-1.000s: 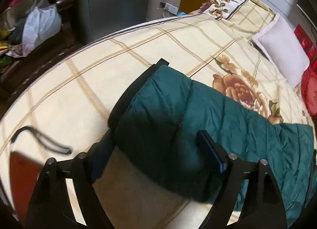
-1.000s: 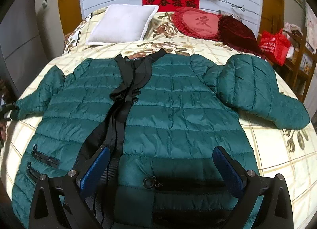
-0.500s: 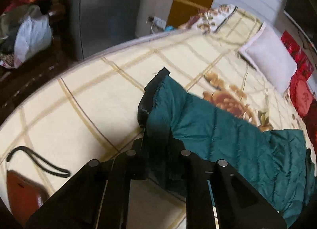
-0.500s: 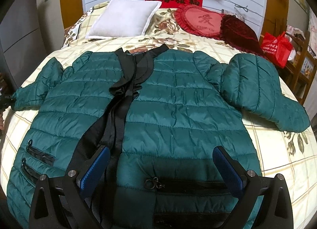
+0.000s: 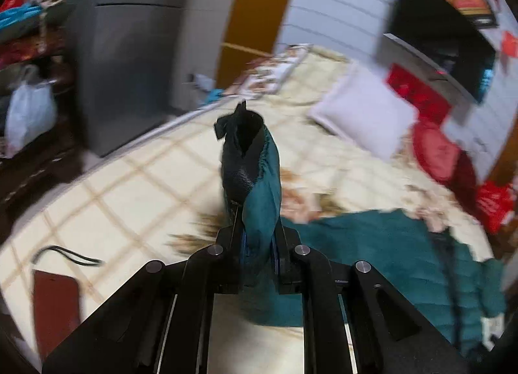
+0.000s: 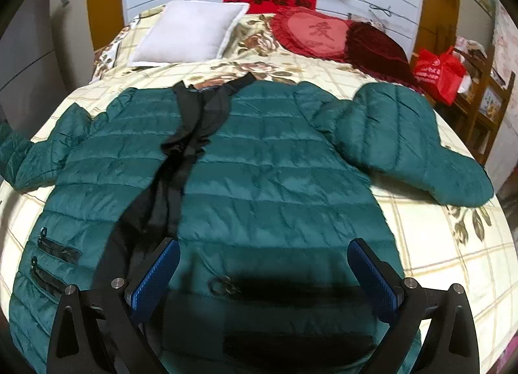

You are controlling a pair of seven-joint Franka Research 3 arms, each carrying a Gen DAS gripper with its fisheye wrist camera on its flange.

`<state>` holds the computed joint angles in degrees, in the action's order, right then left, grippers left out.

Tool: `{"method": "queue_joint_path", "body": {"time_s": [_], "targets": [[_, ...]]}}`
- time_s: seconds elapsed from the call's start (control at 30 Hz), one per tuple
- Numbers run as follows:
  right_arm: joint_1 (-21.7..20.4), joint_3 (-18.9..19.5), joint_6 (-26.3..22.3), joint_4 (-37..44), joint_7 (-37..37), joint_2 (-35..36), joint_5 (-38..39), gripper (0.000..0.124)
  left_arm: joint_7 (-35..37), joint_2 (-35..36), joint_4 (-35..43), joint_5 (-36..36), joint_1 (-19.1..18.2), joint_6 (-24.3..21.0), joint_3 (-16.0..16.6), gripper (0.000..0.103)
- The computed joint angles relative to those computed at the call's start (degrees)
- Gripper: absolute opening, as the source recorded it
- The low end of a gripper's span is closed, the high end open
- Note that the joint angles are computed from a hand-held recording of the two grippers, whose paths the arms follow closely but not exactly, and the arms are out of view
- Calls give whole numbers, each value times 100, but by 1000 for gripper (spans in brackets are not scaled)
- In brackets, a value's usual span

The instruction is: Fold large clothes

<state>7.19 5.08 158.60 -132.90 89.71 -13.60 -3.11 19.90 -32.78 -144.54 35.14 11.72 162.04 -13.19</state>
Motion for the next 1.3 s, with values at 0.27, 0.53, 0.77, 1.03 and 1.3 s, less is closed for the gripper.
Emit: {"method": "queue_joint_path", "body": {"time_s": [0.27,0.53,0.77,1.03,1.3], "targets": [[-125,-216,-77,-223,-242,-290,288,103,3,1052,1346,85,-590,448,-557,10],[-431,-267,-90,-280,-214,-461,390,103,-425,3001,3419,776,-1266,526,-977,10],[-515,-538,-248,-246,-487,-483,806,103,93,4744,5255,761,-2177,91,-899,10],[-678,-709,-337,-272,-789,-563,1123,103,876,6315,6717,-266,-2780,147,-816,10],[-753,-797,-525,-163,-964,-464,1423,103,1559,7244,7514,-1170,-3150,86,-767,10]]}}
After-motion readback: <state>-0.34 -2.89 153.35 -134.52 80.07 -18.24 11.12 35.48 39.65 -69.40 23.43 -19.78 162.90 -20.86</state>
